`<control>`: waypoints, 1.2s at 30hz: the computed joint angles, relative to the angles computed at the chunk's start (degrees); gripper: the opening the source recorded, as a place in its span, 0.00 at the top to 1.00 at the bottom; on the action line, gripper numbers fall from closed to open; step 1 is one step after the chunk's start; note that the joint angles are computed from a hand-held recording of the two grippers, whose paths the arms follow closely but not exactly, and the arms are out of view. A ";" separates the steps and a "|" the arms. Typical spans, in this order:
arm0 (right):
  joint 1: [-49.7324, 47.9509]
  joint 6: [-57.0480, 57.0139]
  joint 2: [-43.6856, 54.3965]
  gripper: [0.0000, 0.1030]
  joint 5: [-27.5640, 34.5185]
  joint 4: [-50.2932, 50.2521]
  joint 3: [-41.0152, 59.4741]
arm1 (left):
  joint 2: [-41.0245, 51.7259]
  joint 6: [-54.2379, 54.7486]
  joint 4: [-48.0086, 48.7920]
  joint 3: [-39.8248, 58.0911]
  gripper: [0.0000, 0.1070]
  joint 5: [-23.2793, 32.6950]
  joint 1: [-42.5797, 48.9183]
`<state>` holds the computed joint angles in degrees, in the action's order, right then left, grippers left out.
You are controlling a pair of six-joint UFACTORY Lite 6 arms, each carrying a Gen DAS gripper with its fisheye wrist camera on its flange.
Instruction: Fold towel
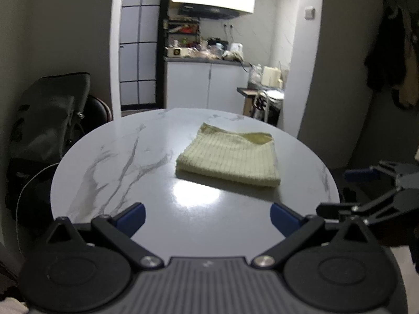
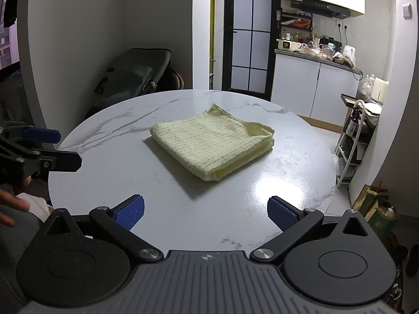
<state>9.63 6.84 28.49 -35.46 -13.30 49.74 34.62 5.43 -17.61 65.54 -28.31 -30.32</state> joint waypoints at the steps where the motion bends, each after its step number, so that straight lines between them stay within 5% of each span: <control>1: 0.16 0.07 -0.10 0.01 -1.13 0.74 -0.67 | -0.12 0.73 -1.42 -0.73 0.04 -1.53 -0.35; 4: 0.60 0.65 -0.34 0.01 -4.16 2.66 -2.45 | -0.67 2.34 -4.73 -3.30 0.04 -6.96 -1.12; 16: 8.34 -6.44 3.54 0.01 -11.54 20.63 -3.95 | 3.19 2.58 -0.15 -2.78 0.04 -9.35 0.02; 24: 10.10 -7.00 7.73 0.01 -16.63 23.86 -2.71 | 5.83 -7.04 8.22 -5.39 0.04 -14.69 2.43; 36: 11.64 -7.65 9.74 0.01 -24.27 30.19 -5.36 | 7.64 -4.18 3.94 -6.26 0.04 -19.00 1.15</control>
